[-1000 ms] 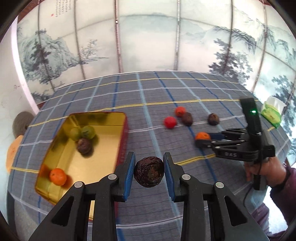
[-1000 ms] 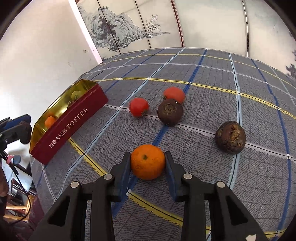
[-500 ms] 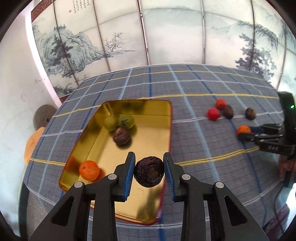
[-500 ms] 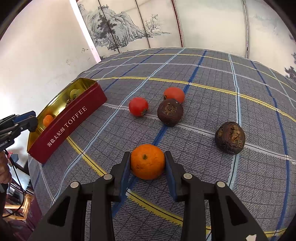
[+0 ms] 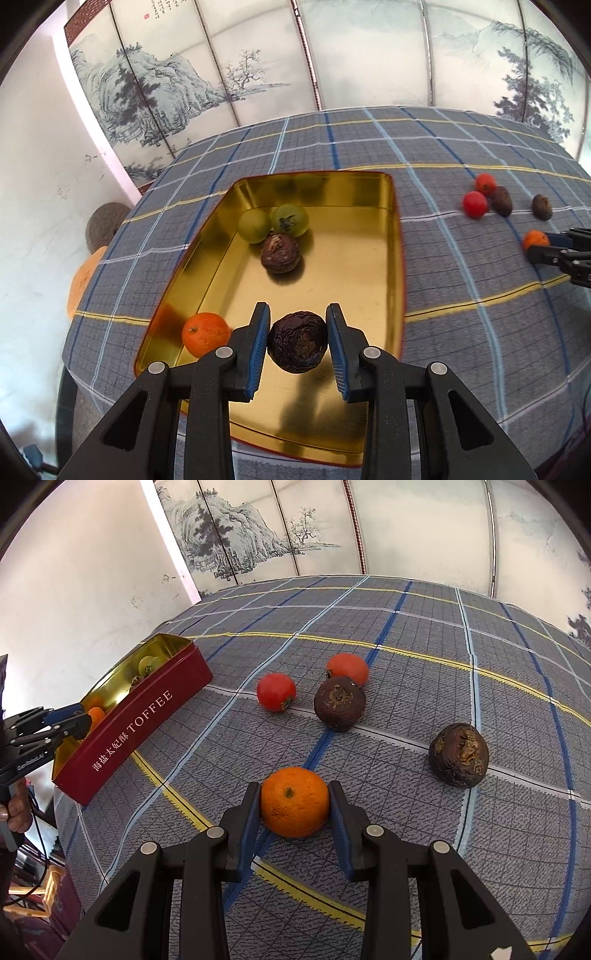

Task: Organize fruits
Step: 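Lower the brown dried fruit into the tin and open the left gripper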

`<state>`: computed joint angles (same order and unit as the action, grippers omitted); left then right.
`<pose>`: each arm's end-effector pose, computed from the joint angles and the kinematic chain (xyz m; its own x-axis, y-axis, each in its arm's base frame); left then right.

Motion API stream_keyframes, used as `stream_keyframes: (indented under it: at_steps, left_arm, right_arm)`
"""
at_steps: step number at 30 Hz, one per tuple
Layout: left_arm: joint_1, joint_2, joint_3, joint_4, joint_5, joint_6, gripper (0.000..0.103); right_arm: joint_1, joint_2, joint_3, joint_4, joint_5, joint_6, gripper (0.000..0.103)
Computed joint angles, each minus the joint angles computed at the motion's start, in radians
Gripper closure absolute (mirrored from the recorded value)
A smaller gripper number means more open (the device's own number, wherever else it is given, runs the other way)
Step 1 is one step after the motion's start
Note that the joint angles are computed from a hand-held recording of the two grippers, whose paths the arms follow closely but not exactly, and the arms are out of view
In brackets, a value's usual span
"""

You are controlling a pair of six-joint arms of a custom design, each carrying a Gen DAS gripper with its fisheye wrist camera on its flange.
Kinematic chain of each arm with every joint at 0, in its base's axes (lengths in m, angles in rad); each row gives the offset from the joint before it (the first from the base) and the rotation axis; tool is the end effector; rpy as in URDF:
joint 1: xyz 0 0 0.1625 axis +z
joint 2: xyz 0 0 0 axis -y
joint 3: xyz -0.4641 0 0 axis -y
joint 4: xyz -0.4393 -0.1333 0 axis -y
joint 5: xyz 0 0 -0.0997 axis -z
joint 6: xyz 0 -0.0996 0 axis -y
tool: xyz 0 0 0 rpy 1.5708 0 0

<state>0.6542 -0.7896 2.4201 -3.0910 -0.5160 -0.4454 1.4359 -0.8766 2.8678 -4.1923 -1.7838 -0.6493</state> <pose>-0.1790 -0.4144 -0.0063 -0.5422 0.1453 -0.8276 0.6151 0.7396 -0.2731 0.0769 -0.2683 0.0983 -0.8238 -0.2810 0.4924 -0.4889 0.7917 -0.3662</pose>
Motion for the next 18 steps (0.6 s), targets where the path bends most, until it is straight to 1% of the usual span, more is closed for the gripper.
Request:
stream_keyframes:
  at_steps: [10,18]
  left_arm:
    - [0.071,0.002,-0.033,0.032,0.047,0.042,0.071]
    - [0.116,-0.005,-0.064,0.1,0.076,0.055,0.071]
  right_arm:
    - [0.001,0.001,0.0,-0.001,-0.001,0.0,0.07]
    - [0.002,0.0,0.0,0.001,-0.003,0.001,0.069]
